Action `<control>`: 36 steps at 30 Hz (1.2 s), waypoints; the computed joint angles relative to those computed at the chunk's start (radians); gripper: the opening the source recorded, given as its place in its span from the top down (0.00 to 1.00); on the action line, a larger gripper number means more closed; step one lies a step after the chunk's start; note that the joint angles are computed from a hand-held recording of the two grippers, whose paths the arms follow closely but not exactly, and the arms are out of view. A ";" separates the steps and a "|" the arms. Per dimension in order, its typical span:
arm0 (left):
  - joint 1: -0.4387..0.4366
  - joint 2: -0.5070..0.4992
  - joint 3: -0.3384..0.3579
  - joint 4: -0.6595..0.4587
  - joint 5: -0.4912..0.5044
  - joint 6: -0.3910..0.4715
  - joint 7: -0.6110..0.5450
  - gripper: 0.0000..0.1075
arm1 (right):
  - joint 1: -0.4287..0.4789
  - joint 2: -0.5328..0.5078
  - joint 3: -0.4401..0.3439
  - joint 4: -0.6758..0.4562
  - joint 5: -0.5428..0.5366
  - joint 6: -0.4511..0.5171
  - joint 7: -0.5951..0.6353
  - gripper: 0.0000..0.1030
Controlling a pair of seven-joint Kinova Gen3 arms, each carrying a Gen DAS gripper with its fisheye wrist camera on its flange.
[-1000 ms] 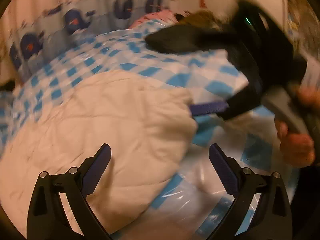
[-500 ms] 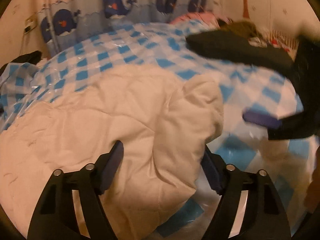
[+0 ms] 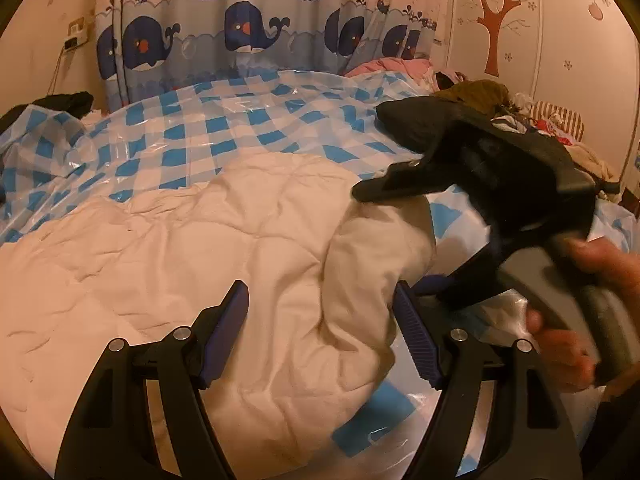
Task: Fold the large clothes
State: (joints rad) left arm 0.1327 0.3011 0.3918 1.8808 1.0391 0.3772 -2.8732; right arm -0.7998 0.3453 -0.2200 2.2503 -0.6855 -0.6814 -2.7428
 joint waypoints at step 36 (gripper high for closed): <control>-0.611 0.319 -0.328 -0.059 0.289 0.785 0.485 0.19 | 0.029 0.108 -0.080 -0.062 0.180 -0.489 0.281 0.51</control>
State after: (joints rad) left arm -0.4786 0.6204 0.0641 1.8215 1.3279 1.1621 -2.3878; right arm -0.7710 0.4529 -0.3000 2.1878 -0.5054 -1.1701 -2.4619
